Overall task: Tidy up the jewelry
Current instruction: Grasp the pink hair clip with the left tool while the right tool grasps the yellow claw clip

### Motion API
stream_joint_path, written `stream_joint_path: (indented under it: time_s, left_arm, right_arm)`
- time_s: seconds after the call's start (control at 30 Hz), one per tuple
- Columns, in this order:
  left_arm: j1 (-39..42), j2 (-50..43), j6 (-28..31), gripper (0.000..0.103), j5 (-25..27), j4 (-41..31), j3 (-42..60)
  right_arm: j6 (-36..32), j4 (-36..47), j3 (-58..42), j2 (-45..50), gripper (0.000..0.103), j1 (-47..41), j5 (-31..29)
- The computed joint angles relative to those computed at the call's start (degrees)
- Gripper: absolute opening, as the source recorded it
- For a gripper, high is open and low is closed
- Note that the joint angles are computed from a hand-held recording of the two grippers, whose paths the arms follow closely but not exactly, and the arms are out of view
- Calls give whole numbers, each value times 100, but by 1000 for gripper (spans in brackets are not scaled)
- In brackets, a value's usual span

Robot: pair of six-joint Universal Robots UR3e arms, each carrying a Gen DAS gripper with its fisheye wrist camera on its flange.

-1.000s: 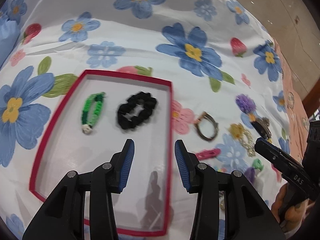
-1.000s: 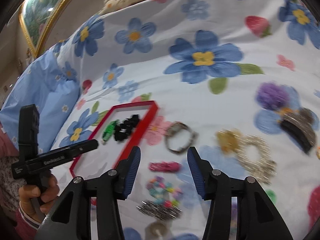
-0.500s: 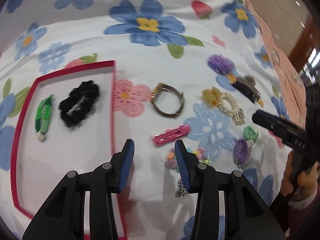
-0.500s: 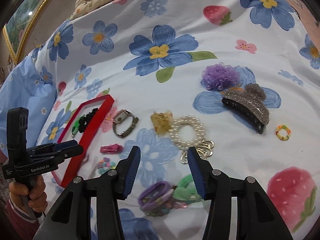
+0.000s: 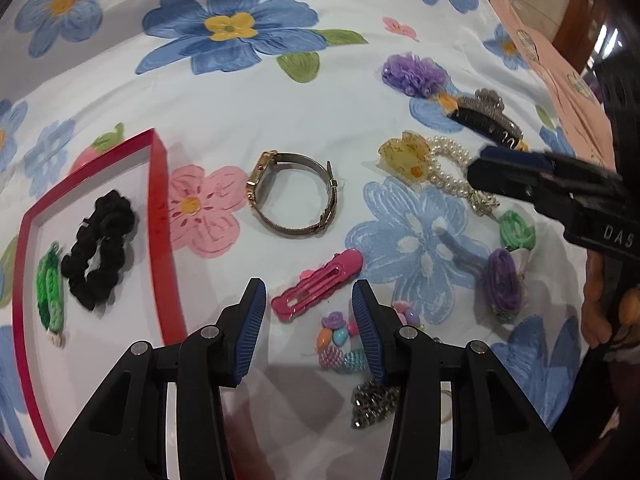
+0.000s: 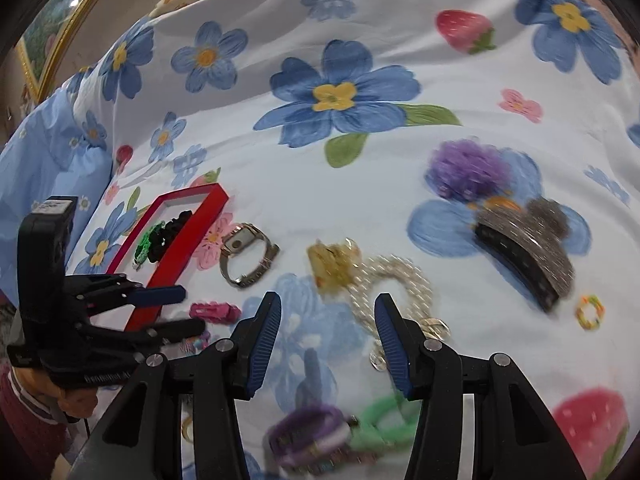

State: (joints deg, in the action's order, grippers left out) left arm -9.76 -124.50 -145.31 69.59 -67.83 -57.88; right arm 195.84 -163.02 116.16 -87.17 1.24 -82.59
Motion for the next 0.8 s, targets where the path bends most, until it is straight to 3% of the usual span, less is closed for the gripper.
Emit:
stream_joint_path:
  time_s: [0.3, 0.37, 0.43, 0.8]
  left_arm:
    - [-70, -494, 70, 44, 33, -259, 557]
    - [-48, -451, 83, 35, -21, -225, 478]
    - [-11, -420, 56, 25, -66, -182, 417]
    - [351, 242, -314, 20, -654, 150, -427]
  right_arm:
    - [-245, 227, -882, 921, 50, -81, 156]
    - [-210, 239, -915, 1018, 48, -152, 288]
    - [-118, 174, -903, 1076, 31, -171, 295]
    - [254, -425, -282, 604, 30, -181, 542]
